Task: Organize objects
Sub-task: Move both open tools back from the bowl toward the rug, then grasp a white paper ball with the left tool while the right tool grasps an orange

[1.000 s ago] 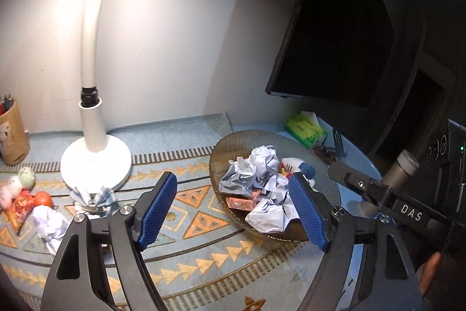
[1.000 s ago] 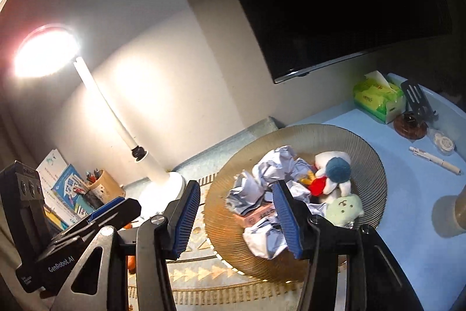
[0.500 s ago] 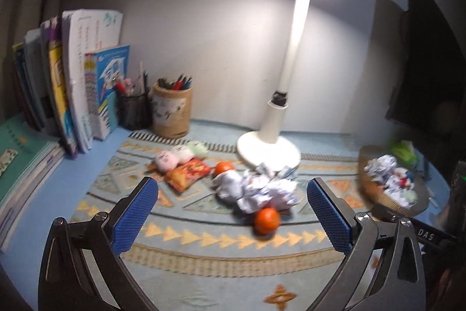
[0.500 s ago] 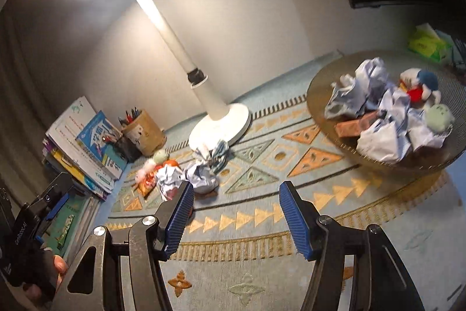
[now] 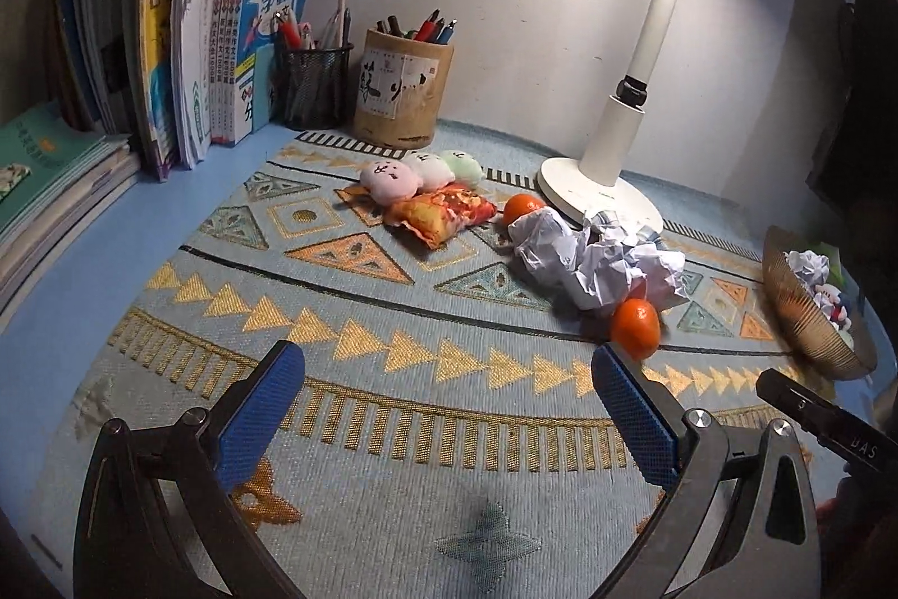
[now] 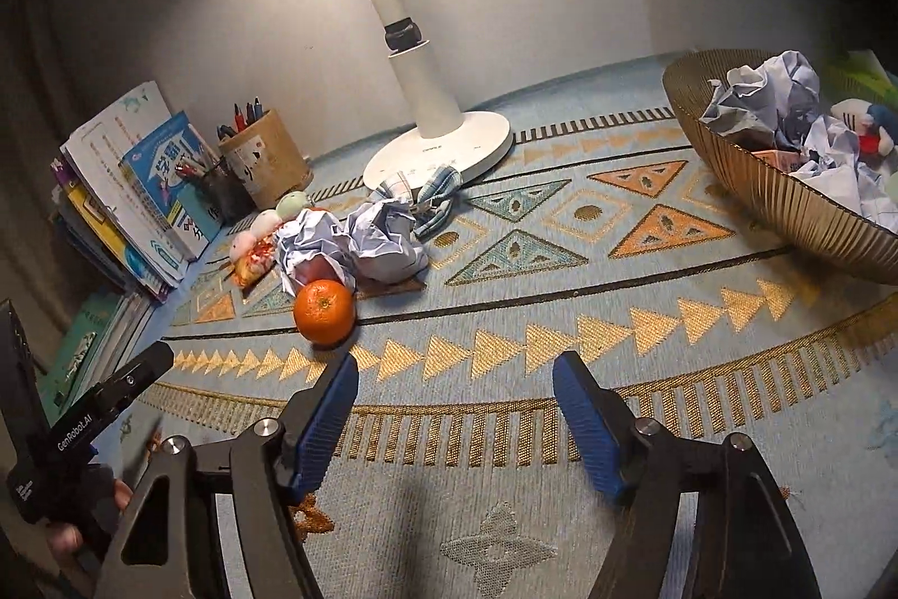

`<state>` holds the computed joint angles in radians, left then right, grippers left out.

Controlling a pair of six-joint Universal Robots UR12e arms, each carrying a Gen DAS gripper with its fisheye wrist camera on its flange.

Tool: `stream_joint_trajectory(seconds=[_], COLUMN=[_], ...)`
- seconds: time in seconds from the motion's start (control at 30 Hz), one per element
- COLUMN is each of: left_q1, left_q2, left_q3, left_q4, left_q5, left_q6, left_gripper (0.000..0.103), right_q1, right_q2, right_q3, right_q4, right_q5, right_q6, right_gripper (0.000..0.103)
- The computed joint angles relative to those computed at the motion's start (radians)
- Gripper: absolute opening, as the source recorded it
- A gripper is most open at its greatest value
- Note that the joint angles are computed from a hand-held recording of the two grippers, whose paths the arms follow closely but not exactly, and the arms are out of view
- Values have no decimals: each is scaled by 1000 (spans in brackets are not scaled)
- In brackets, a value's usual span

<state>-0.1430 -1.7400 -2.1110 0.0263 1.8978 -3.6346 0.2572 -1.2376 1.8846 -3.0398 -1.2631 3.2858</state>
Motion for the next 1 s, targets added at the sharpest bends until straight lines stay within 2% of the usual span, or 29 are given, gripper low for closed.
stream_joint_trajectory(seconds=[0.13,0.33,0.4,0.47,0.53,0.6,0.63,0.7,0.8,0.9,1.0], left_q1=[-6,16,36,66,92,104,109,122,141,136,137], left_q2=[-4,7,14,21,21,17,12,-6,-40,-71,-87], left_q3=[4,-4,-5,3,16,46,62,90,143,176,182], left_q4=[3,-7,-27,-66,-77,-114,-123,-115,-173,-214,-207], left_q5=[1,-61,-130,-242,-344,-389,-409,-474,-575,-579,-600], left_q6=[36,9,7,15,29,36,50,68,72,70,65], left_gripper=[102,102,102,101,101,101,101,100,94,90,89], right_q1=[13,34,40,44,42,43,51,73,101,100,90], right_q2=[0,-1,-1,1,5,15,21,39,73,104,128], right_q3=[-3,-2,-8,-23,-43,-76,-97,-138,-182,-207,-232], right_q4=[5,-5,9,51,111,180,215,256,272,275,281], right_q5=[-33,-99,-114,-102,-38,26,32,8,-26,-6,32], right_q6=[-29,-57,-62,-74,-73,-82,-97,-136,-180,-127,-84], right_gripper=[70,70,70,70,70,70,70,70,70,70,68])
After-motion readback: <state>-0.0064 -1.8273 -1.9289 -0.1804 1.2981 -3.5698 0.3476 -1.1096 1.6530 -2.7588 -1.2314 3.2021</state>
